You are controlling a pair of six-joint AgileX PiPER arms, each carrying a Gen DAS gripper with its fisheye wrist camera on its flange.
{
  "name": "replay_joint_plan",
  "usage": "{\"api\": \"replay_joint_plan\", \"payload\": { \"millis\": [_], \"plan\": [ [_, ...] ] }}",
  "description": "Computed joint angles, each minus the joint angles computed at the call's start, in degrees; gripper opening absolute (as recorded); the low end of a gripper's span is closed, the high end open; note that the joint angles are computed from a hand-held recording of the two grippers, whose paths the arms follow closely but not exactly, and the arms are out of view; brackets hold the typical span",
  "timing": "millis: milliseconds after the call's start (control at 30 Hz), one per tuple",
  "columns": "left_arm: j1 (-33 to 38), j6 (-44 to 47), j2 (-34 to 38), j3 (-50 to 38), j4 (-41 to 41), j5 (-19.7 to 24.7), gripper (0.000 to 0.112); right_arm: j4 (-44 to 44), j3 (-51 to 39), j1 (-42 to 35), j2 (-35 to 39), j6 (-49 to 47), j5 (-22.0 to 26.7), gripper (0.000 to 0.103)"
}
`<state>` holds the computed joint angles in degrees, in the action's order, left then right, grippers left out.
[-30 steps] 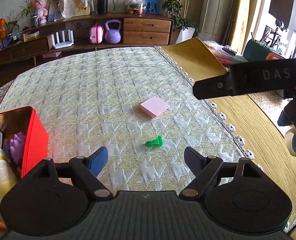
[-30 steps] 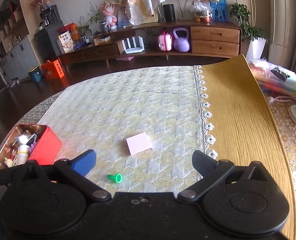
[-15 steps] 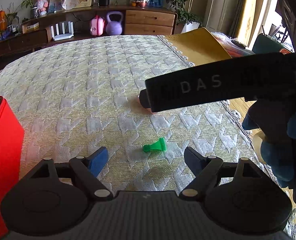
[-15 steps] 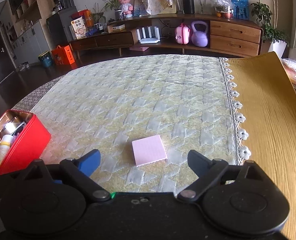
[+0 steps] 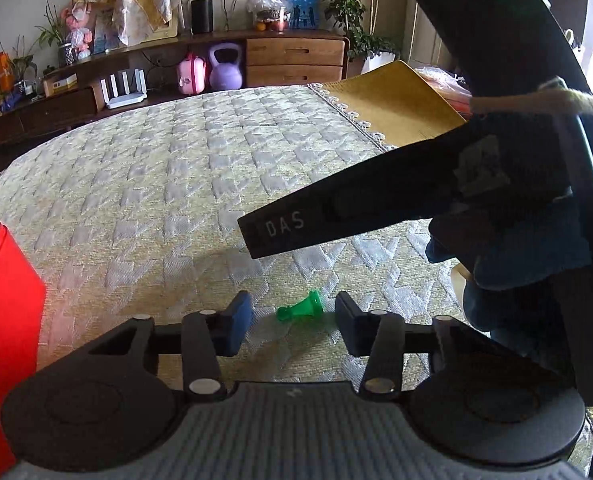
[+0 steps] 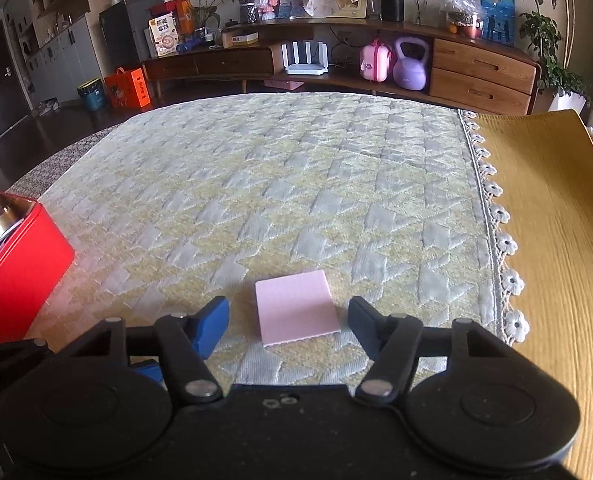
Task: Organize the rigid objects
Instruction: 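Grasp the green pushpin with the left tool while the right tool grasps the pink sponge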
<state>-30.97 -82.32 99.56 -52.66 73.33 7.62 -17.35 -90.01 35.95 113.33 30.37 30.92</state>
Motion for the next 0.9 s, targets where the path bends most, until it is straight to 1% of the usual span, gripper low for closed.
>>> {"api": "replay_joint_plan", "payload": {
  "millis": [33, 67, 100, 133, 200, 267, 433, 467, 533, 633, 700, 767, 833, 900],
  "plan": [
    [0.10, 0.40, -0.14, 0.11, -0.38, -0.23, 0.035, -2.04, 0.17, 0.60, -0.01, 1.20, 0.24, 0.054],
    [0.06, 1.48, -0.10, -0.01, -1.62, -0.30, 0.033, -3.44, 0.21, 0.91, 0.04, 1.81, 0.36, 0.051],
    [-0.13, 1.75, -0.06, -0.13, -2.00, 0.03, 0.032, -4.33, 0.13, 1.13, 0.05, 2.21, 0.57, 0.043],
    [-0.33, 1.41, -0.13, -0.10, -1.65, 0.41, 0.031, -5.17, 0.44, 1.35, -0.12, 2.84, 0.47, 0.041],
    [-0.79, -0.81, -0.12, 0.05, 0.96, 1.06, 0.030, -5.63, 1.38, 1.54, -0.68, 3.46, -0.13, 0.041],
    [-1.36, -1.16, -0.17, 0.10, 1.38, 1.70, 0.030, -7.28, 2.16, 1.80, -1.21, 5.06, -0.02, 0.040],
    [-1.31, 8.85, -0.27, -0.76, -8.61, 2.42, 0.030, -9.10, 6.23, 1.08, -4.43, 10.32, -1.25, 0.040],
    [-1.06, 11.00, -0.52, -0.64, -10.78, 2.17, 0.025, -9.39, 7.64, 0.83, -5.58, 11.62, -1.72, 0.040],
    [-0.39, 15.36, -0.88, -0.41, -14.86, 1.32, 0.024, -9.19, 10.64, 0.17, -8.04, 13.23, -2.73, 0.040],
    [1.04, 25.36, -1.42, -0.11, -24.68, -0.12, 0.024, -10.54, 15.23, -0.24, -11.85, 16.90, -3.56, 0.040],
    [1.47, 28.78, -1.89, 0.19, -28.24, -0.09, 0.024, -9.41, 18.19, -0.43, -14.54, 17.84, -4.57, 0.040],
    [2.06, 34.79, -2.85, 0.74, -34.24, -0.31, 0.024, -9.54, 20.46, -0.18, -16.91, 19.11, -4.62, 0.040],
    [2.31, 38.01, -4.34, 1.54, -37.29, 0.05, 0.024, -10.15, 22.51, 0.51, -19.31, 20.83, -4.44, 0.040],
    [2.75, 43.57, -5.88, 2.29, -42.97, 0.55, 0.024, -10.39, 24.20, 1.47, -21.43, 22.47, -4.28, 0.040]
  ]
}}
